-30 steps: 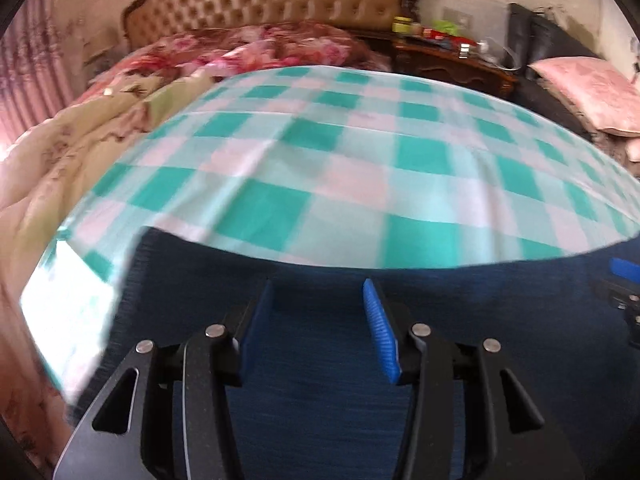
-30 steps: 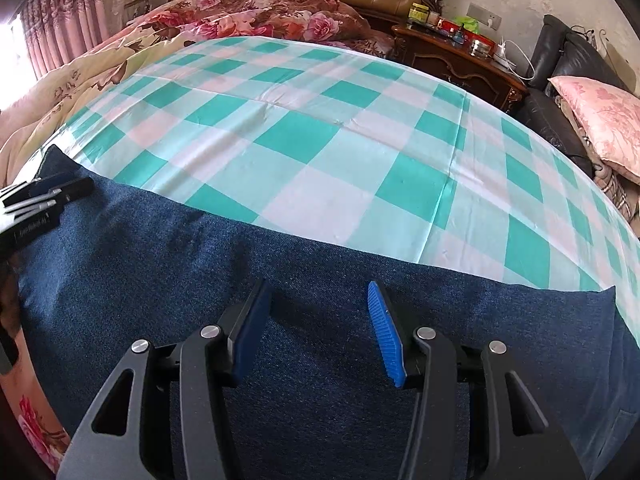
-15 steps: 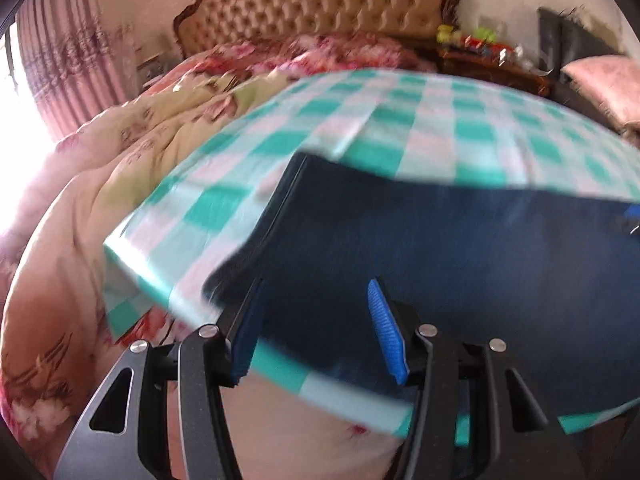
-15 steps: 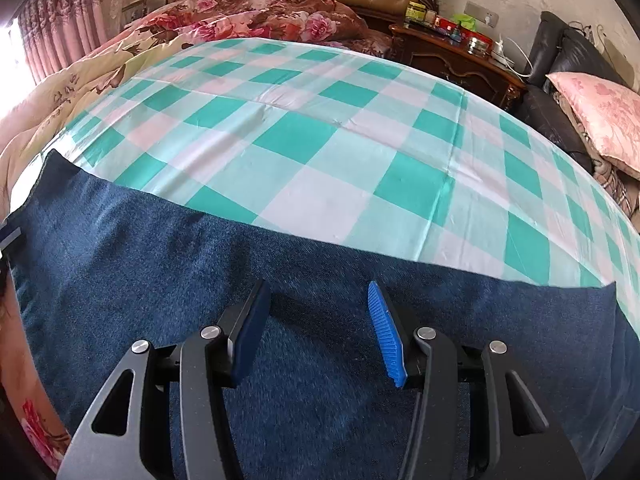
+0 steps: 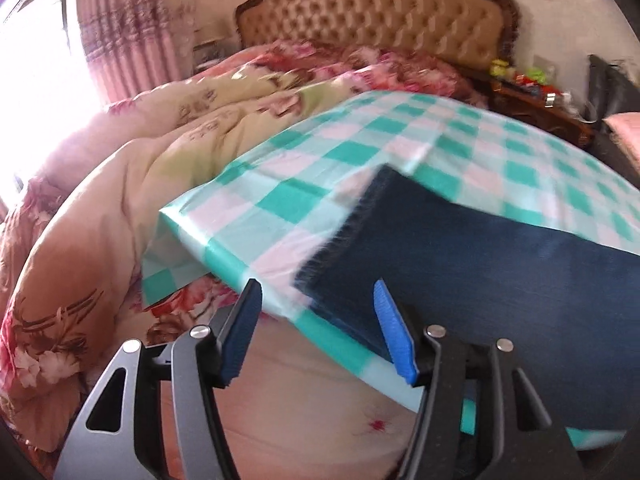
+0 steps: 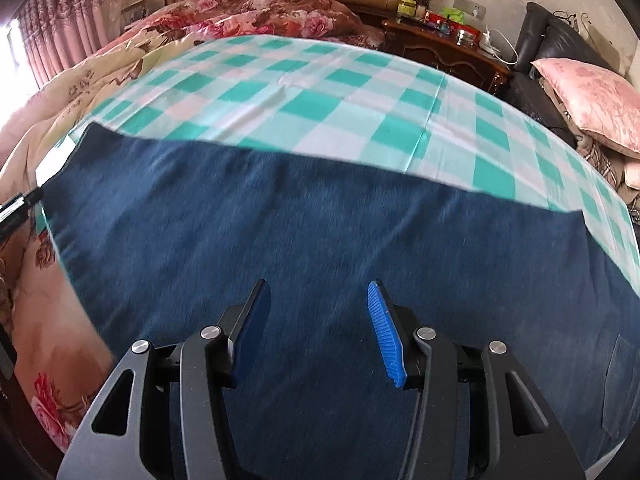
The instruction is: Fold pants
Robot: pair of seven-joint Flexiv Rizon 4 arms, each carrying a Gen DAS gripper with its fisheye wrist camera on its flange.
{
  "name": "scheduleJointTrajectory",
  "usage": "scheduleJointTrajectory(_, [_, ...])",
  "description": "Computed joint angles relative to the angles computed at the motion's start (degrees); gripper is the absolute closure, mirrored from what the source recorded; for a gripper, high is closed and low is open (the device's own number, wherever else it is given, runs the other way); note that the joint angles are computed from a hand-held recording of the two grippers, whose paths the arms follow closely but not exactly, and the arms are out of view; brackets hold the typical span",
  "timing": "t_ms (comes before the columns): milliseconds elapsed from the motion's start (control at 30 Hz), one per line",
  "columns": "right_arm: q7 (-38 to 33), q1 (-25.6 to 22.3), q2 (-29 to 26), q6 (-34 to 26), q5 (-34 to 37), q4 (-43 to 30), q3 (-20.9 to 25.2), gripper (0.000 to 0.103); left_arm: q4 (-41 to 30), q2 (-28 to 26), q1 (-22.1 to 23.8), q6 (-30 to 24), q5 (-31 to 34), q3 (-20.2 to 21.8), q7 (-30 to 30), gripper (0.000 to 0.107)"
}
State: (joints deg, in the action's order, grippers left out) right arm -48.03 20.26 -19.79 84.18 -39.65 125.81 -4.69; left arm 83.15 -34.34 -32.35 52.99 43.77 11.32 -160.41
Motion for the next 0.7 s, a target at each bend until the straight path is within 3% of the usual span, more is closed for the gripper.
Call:
scheduleJointTrajectory(133, [0.61, 0.62, 0.34, 0.19, -0.53, 1.75, 0.00, 0.055, 0.95, 0.00, -0.19, 9.63, 0.19, -2.39, 0.56, 0.046])
scheduleJointTrajectory(300, [2.54, 2.17, 0.21, 1.08, -2.40, 3.19, -1.57, 0.054, -1.25, -4.52, 0.25, 20.65, -5.74, -7.36, 8.68, 0.046])
scheduleJointTrajectory(467, [4.98, 3.63, 0.50, 2.03, -5.62, 3.96, -3.91, 0.052, -4.67, -9.32, 0.18, 21.98, -12.22, -10.74, 16.33, 0.046])
scheduleJointTrajectory(600, [5.91, 2.88, 0.80, 1.61, -6.98, 4.13, -3.21, 0.052, -7.76, -11.61, -2.24, 15.97, -15.51, -8.69, 20.77, 0.046])
scheduleJointTrajectory(700, [4.95, 1.45, 0.86, 1.18, -5.84, 3.97, -1.33, 0.052, -6.69, -11.84, -2.68, 17.92, -17.44, -7.36, 22.29, 0.046])
